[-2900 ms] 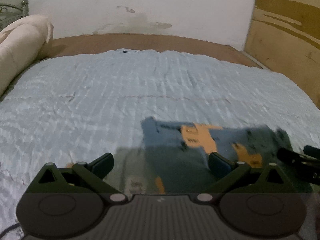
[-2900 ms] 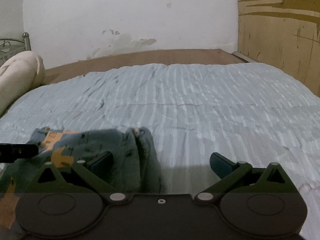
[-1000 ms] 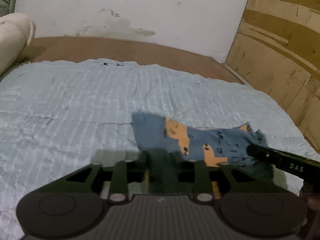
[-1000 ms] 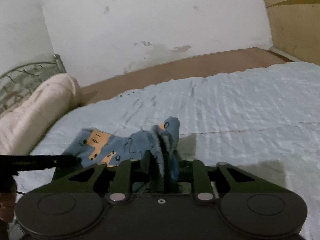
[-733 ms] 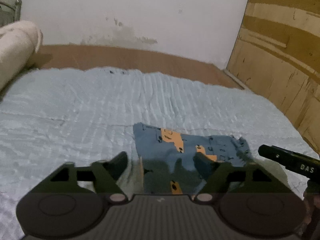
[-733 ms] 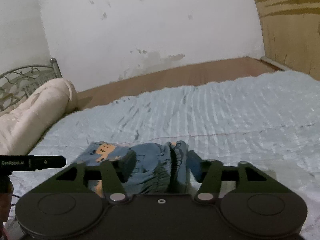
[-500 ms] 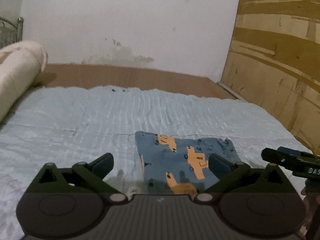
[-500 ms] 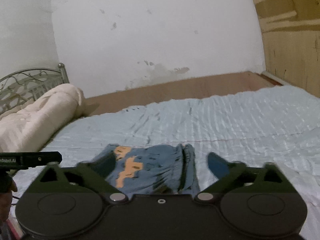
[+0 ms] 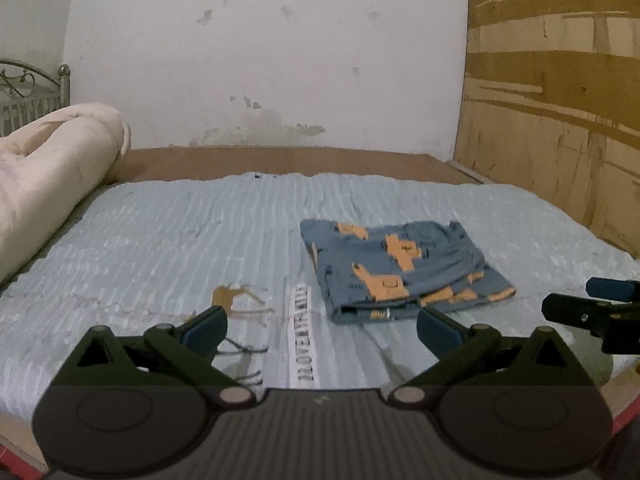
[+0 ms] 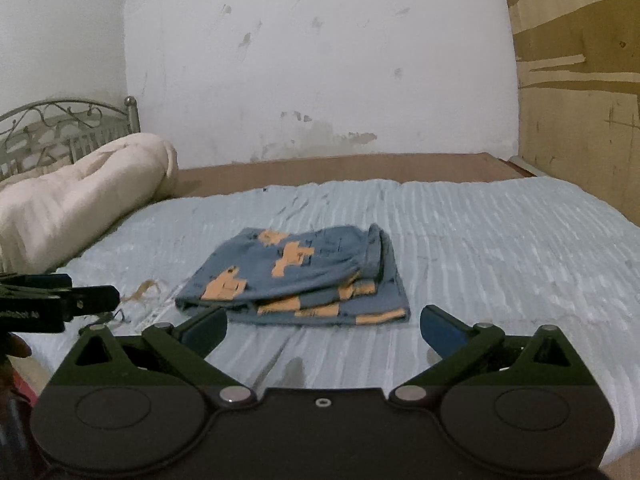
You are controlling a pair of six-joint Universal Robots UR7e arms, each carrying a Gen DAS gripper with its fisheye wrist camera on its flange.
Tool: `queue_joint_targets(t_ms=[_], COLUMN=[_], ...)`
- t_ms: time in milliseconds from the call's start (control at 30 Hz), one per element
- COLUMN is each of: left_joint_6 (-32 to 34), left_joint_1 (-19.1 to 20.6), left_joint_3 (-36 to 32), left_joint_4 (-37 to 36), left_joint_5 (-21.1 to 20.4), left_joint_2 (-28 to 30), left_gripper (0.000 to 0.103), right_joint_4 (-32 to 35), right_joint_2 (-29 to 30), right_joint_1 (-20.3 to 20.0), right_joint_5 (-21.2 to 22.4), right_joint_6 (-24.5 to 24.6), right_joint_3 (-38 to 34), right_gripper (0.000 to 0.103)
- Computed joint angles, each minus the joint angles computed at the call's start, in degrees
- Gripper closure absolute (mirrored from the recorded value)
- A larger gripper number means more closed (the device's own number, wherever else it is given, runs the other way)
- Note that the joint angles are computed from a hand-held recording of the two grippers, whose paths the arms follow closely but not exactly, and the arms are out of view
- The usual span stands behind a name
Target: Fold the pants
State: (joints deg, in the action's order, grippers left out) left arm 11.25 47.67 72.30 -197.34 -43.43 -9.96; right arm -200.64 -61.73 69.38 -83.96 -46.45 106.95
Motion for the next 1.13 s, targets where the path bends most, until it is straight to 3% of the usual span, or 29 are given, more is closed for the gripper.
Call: queue_joint_targets(t_ms=[733,900,1133], left_joint_6=[-1.8,-2.5,-1.4], left_joint_1=[0.0,0.6,0.7], left_joint_3=[0.9,1.3,-0.4], left_joint_4=[0.2,0.8,0.1], left_joint_5=[1.0,-1.9,-1.3], left_joint_2=[-0.7,-1.4,-0.3], left_gripper=[0.001,0.001,0.001], right_joint_4=[1.6,2.5,3.8], right_joint_2=[-0.2,0.1,0.7], right_joint_1=[0.5,0.5,0.4], right_joint_5=[-0.4,-0.7,-1.3], right_joint_6=[-0.6,-0.7,-0.5], right_joint_3=[-0.2,-0.8,-1.8], right_gripper=[0.001,0.001,0.001])
